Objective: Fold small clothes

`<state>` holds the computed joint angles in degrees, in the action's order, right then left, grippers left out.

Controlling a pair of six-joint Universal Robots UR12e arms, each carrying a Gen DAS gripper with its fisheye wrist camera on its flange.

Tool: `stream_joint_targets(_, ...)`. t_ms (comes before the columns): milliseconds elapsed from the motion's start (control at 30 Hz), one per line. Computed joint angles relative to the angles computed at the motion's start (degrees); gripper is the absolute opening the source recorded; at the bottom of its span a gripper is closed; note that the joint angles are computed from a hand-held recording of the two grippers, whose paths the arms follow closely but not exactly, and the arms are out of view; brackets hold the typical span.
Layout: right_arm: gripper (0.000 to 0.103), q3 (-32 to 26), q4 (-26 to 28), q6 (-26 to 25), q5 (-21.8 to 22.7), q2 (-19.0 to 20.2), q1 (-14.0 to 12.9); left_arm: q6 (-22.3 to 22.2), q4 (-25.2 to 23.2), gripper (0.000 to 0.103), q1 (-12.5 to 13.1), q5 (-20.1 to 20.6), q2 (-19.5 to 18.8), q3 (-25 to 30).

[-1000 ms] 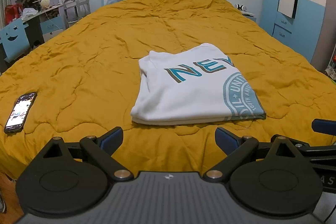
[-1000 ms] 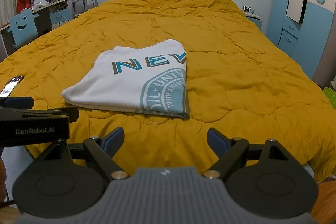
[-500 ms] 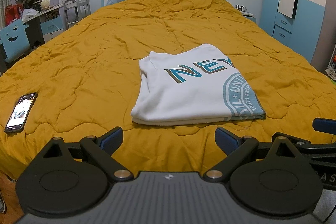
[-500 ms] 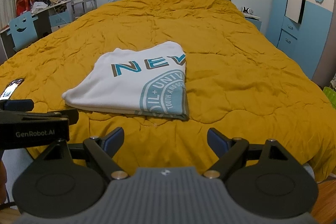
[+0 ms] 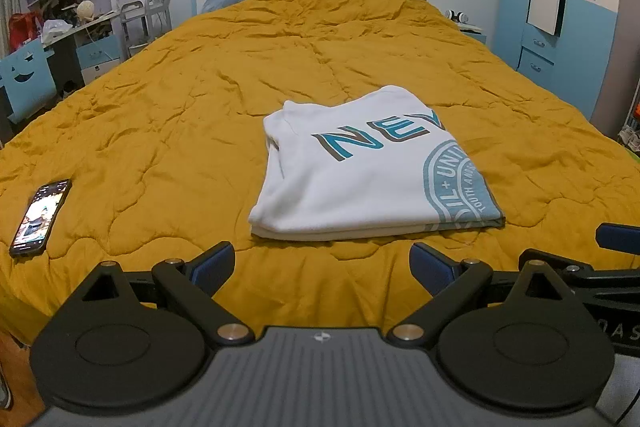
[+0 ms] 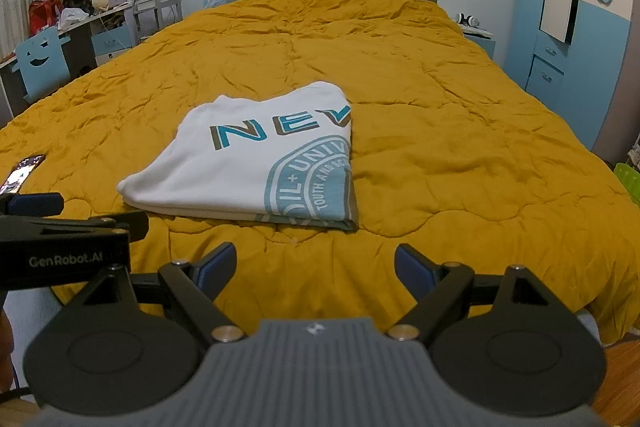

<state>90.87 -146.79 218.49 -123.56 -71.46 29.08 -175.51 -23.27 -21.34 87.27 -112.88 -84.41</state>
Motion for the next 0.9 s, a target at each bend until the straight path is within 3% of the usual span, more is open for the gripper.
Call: stream_joint_targets(900,0.082,-0.28,0.61,1.03,-0.14,0.09,0.15,0.02,0.52,0.103,-0.19,0.41,-0.02,0.16)
